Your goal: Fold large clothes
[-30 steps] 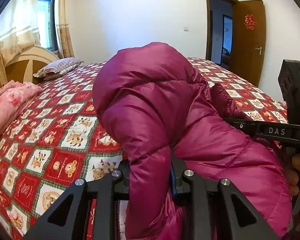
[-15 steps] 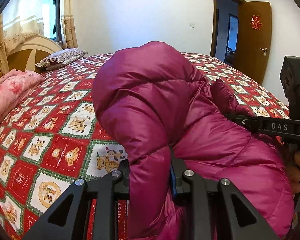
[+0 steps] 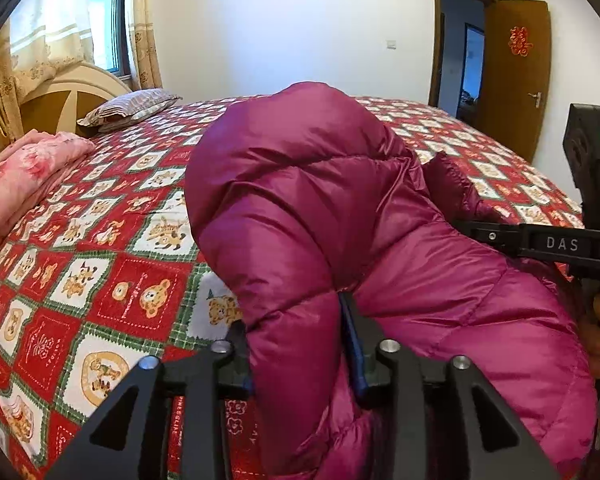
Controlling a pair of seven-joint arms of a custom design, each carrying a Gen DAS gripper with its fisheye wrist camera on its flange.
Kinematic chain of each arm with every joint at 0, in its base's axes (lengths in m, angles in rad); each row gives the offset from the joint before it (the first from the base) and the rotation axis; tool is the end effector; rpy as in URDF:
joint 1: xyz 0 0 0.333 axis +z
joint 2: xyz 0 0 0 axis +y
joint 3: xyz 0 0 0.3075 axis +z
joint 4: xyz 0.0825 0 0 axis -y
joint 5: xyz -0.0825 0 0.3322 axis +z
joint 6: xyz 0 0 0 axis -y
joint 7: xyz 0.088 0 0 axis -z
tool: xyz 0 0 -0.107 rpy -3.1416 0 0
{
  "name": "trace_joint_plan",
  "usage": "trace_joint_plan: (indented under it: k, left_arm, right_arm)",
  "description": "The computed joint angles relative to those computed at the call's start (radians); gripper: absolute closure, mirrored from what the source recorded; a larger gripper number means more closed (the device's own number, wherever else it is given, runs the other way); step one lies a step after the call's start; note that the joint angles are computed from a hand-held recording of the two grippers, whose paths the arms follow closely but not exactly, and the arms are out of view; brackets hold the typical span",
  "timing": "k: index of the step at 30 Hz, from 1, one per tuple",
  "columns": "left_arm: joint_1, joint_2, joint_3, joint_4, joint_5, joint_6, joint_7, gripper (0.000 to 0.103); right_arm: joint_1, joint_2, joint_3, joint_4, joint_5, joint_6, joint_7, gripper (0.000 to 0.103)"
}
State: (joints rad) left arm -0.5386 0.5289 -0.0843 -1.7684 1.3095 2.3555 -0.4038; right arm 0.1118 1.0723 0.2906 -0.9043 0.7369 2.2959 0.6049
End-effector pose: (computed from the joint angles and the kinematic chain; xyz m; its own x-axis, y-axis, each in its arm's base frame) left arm 0.5229 -0.3521 0.3041 0.3937 -0.9192 0.0007 -0.5825 -0.2501 -0.7734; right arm 0.7371 0.2151 0.3022 0.7377 -0.5410 -0.4039 -0.6379 -0.3627 -0.6794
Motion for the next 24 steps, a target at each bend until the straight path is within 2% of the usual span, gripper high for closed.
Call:
trace_joint_plan:
  k: [2, 5, 7, 9, 17, 19, 24]
  left_arm:
    - [0.0, 0.004, -0.001, 0.002, -0.007, -0.006, 0.004, 0.06]
    - [-0.002, 0.01, 0.0, 0.008, -0.031, -0.028, 0.006, 0.046]
    - [-0.013, 0.017, 0.001, 0.018, -0.058, -0.082, 0.011, 0.031]
    - [-0.021, 0.019, 0.003, 0.02, -0.067, -0.115, 0.004, 0.025]
    - [-0.019, 0.024, 0.003, 0.013, -0.066, -0.14, -0.033, 0.012]
    - [-0.018, 0.023, 0.005, 0.007, -0.06, -0.136, -0.061, 0.009]
    - [-0.01, 0.022, 0.007, -0.012, -0.038, -0.115, -0.129, 0.006]
  right_arm:
    - [0.004, 0.0, -0.005, 0.0, -0.004, 0.006, 0.006, 0.087]
    - [0.009, -0.006, -0.011, -0.013, -0.012, 0.023, 0.011, 0.086]
    - [0.012, -0.011, -0.013, -0.028, -0.014, 0.042, 0.013, 0.084]
    - [0.013, -0.014, -0.013, -0.038, -0.016, 0.058, 0.016, 0.081]
    - [0.016, -0.024, -0.014, -0.072, -0.026, 0.107, 0.026, 0.072]
    - [0.019, -0.023, -0.015, -0.075, -0.029, 0.123, 0.029, 0.067]
    - [0.02, -0.043, -0.007, -0.125, -0.025, 0.178, 0.013, 0.064]
